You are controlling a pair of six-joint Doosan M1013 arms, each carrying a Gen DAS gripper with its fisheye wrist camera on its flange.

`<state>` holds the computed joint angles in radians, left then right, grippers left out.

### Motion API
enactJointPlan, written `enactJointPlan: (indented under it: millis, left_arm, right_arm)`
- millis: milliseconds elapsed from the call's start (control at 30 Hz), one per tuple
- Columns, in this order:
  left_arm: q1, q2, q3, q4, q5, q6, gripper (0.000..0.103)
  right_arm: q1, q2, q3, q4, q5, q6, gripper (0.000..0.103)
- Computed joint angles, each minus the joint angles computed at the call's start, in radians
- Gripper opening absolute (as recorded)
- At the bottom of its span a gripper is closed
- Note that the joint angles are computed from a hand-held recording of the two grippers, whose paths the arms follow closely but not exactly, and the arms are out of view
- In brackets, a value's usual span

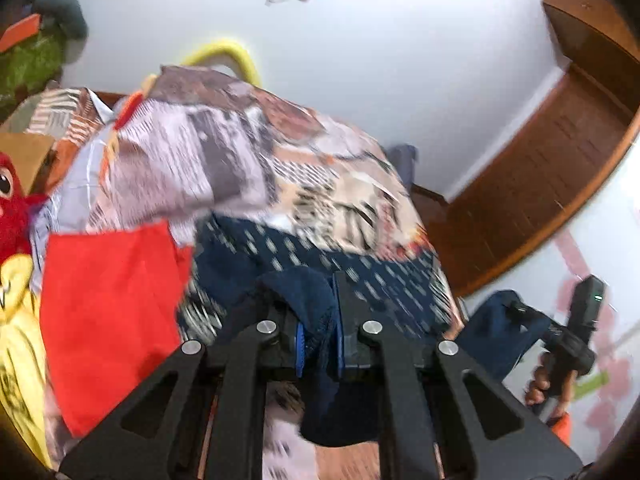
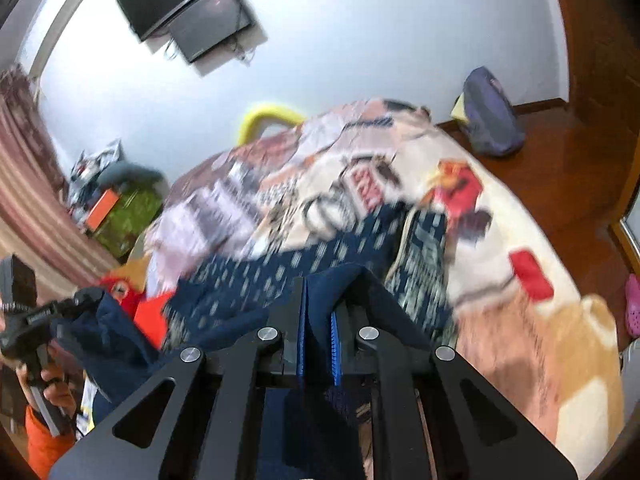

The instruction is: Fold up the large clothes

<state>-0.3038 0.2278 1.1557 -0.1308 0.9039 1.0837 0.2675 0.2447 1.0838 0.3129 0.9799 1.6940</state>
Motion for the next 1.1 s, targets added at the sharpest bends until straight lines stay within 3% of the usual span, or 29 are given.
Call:
enactJointPlan:
  millis: [133, 267, 433, 600, 733, 800, 900, 1100]
  left_arm:
    - [0.012, 0.062, -0.037, 0.146, 0.024, -0.096, 0.01]
    - [0.04, 0.132, -0.056, 0.106, 0.08, -0.093, 0.01]
    - [0.029, 0.18, -0.062, 0.132, 0.15, -0.038, 0.012]
    - [0.0, 0.182, -0.083, 0.203, 0.207, 0.059, 0.018]
    - [-0.018, 0.165, -0.1, 0.237, 0.25, 0.116, 0.022]
    - [-0.023, 0.148, -0.098, 0.235, 0.245, 0.123, 0.03]
    - [-0.041, 0.113, -0.073, 0.279, 0.214, 0.104, 0.044]
    - [-0.068, 0.067, -0.034, 0.228, 0.185, 0.141, 0.044]
  right_arm:
    - [-0.022, 0.061, -0.059, -0.047, 0.008, 0.073, 0.008]
    - [-0.03, 0.126, -0.114, -0.08, 0.066, 0.122, 0.007]
    - [-0.02, 0.176, -0.139, -0.125, 0.142, 0.115, 0.007]
    - [-0.019, 0.162, -0.117, -0.137, 0.141, 0.051, 0.01]
    - [-0.013, 0.158, -0.144, -0.182, 0.222, 0.044, 0.016]
    - [-0.002, 0.15, -0.147, -0.235, 0.244, 0.041, 0.019]
    - [0.018, 0.107, -0.109, -0.3, 0.216, 0.004, 0.025]
    - [0.037, 0.027, -0.02, -0.223, 0.141, -0.092, 0.043]
